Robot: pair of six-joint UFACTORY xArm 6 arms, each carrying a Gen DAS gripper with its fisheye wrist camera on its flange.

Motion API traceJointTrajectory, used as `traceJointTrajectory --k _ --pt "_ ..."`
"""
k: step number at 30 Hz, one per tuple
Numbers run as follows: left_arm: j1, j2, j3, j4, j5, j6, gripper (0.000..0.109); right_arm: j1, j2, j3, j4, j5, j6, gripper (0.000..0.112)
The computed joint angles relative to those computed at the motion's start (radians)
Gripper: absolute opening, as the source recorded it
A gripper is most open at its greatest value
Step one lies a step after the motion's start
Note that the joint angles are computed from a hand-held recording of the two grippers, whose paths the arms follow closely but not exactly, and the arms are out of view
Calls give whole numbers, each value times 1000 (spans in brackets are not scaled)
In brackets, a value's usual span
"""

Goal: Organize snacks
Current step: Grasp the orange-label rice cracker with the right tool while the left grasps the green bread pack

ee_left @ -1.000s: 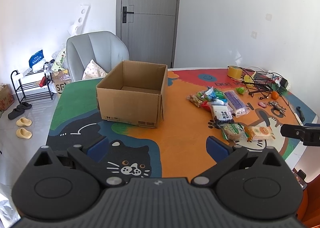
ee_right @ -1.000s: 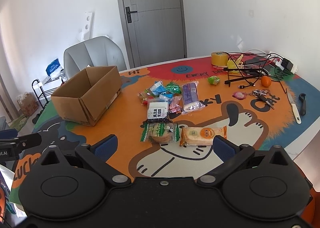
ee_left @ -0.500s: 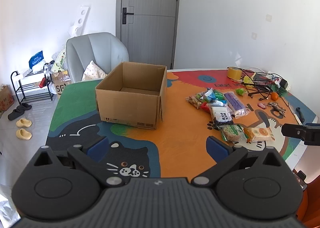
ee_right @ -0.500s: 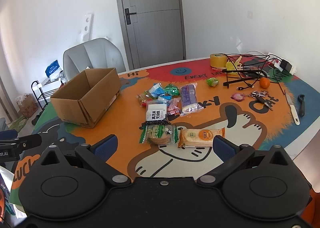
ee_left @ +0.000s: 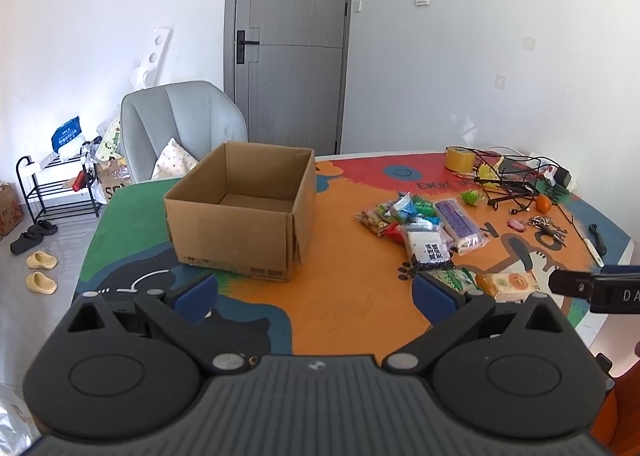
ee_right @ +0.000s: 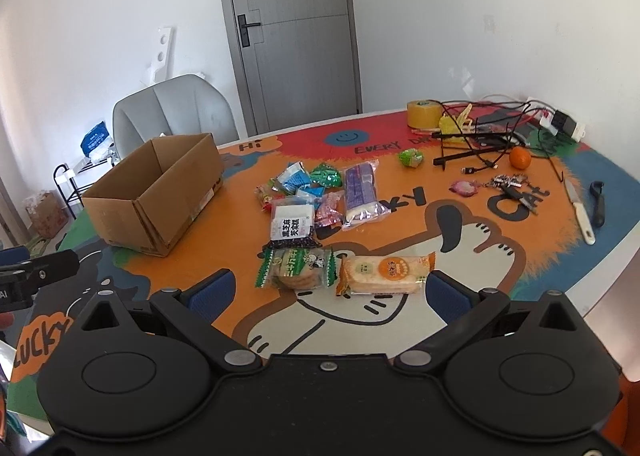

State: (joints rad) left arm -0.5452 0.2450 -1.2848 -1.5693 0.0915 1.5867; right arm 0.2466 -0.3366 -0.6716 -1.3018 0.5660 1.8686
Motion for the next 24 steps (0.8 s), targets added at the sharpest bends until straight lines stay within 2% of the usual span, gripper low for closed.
traceJointTrajectory --k 6,12,15,18,24 --pt "-29 57 -56 -33 -28 17 103 -54 22 16 -64 -67 53 103" --pt "-42 100 -91 9 -31 -68 103 -104 49 19 -112 -111 86 103" --pt "-51 120 -103 69 -43 -131 102 -120 58 19 -132 -124 95 103" --pt "-61 138 -123 43 -47 -110 102 -143 65 23 -172 -152 127 103" --pt "-84 187 -161 104 -47 -168 101 -188 89 24 -242 -181 189 103"
